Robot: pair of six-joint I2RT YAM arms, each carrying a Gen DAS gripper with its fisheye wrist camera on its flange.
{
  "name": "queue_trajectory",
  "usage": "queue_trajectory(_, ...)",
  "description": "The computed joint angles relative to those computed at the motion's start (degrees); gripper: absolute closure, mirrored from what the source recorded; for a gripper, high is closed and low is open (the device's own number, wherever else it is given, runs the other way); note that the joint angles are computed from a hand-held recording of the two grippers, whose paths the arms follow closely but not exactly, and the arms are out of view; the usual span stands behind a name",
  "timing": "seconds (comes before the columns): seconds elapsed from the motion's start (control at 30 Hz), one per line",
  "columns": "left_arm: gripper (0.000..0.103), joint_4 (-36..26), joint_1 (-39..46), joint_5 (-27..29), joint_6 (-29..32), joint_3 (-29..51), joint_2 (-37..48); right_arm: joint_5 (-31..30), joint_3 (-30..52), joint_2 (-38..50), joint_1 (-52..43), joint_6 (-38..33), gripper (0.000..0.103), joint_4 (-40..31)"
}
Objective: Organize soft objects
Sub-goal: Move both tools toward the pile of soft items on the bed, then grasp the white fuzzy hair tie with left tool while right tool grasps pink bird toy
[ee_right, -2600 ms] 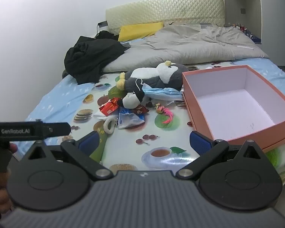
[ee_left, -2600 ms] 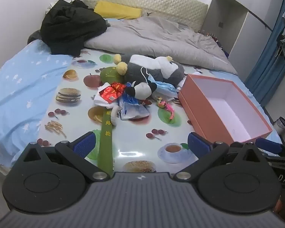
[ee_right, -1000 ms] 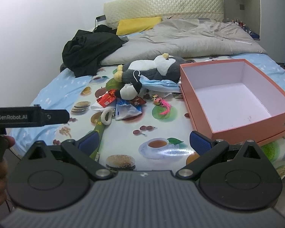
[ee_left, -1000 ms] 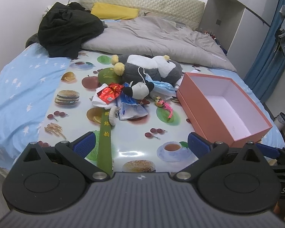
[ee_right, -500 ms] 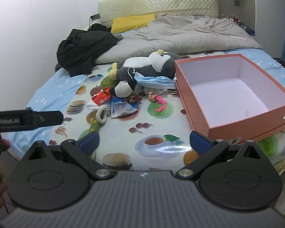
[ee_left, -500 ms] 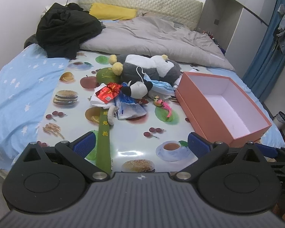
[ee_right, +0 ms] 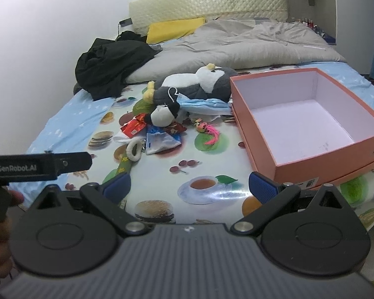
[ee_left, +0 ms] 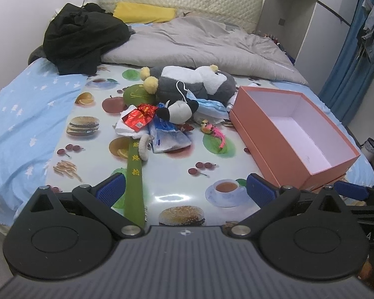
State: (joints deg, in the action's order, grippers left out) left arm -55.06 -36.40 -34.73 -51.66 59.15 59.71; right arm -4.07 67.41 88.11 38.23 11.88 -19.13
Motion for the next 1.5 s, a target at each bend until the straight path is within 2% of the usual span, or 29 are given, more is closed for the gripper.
queue_trajectory(0.13,0.0,1.4,0.4,0.3,0.8,-0.9,-0.1,-0.9,-1.0,-0.4,-0.6,0.1,0.0,1.1)
queue_trajectory(0.2,0.0,2.6,1.3,1.0,1.5,-1.7,0.0,1.2,-1.6,-0.8,-0.1,0.5,0.0,2.2)
queue_trajectory(0.3,0.0,4.4,3.0,2.2,2.8,-2.9,0.4,-2.0,-2.5,-1.3,-1.0,0.9,0.0,3.8)
queue_trajectory(0.4,0.0,5.8,3.6,2.2,3.5,-3.6,1.2,1.0,-2.7,-1.1,-0.3,0.3,0.003,4.1)
queue_trajectory(0.47,0.0,6.9,4.2,2.7,4.4,-4.1,1.6,0.5,-2.9,-1.0,-0.8,0.0,0.003,4.4)
queue_trajectory(0.6,0.0,8.5,5.2,3.8,5.4,-4.7,2.1,-1.9,-2.5,0.0,-1.6,0.9,0.003,4.3)
queue_trajectory(0.97,0.0,14.4,10.0,7.1,8.6,-7.9,1.9,-0.9,-2.1,3.2,-1.0,0.8,0.002,7.3)
queue_trajectory(1.23,0.0,19.1,14.8,10.4,11.5,-10.6,3.0,-2.9,1.0,8.0,-0.8,0.7,0.002,7.7)
queue_trajectory(1.5,0.0,26.2,24.2,16.0,16.3,-13.9,5.9,-4.1,7.9,16.2,-0.4,1.8,0.002,7.2)
